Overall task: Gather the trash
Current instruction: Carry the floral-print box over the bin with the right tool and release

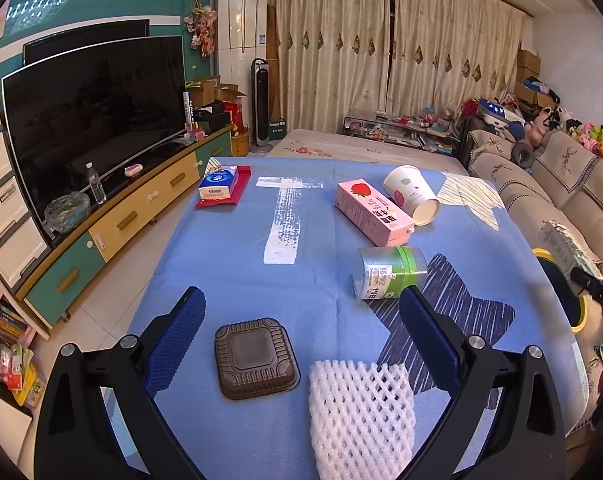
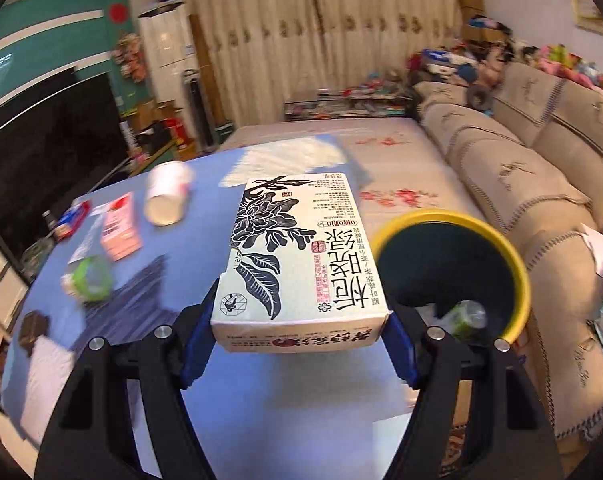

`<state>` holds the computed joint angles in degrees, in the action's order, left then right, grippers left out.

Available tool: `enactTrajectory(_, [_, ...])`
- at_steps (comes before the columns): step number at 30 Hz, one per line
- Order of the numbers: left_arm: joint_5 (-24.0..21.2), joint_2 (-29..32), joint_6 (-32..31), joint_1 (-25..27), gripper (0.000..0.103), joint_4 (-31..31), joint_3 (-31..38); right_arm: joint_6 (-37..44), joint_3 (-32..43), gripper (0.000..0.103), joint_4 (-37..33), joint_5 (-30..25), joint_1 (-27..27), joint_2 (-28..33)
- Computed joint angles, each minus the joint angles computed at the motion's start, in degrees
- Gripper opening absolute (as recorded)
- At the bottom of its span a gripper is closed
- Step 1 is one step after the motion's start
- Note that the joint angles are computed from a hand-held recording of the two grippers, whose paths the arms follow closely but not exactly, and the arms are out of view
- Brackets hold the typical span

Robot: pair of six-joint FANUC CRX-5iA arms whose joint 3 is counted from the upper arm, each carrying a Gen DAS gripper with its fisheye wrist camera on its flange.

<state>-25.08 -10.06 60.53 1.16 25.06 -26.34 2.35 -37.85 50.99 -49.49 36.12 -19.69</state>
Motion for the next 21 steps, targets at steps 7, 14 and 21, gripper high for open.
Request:
enactTrajectory(7, [-1.0, 1.0, 2.3, -1.8, 0.096, -3.2, 1.5, 9.0, 1.5, 0.068, -10.7, 1.6, -12.9, 3.3])
enactTrajectory(14, [-2.0, 1.8, 4.0, -2.7, 0.096, -5.6, 2.7, 22.6, 8.7, 0.068, -24.6, 3.1, -22.7, 14.0])
enactTrajectory(21, [-3.0, 2.1, 5.0, -3.3, 0.096, -7.7, 3.3, 28.9, 13.8, 0.069, -30.8, 2.9, -25.9, 20.9])
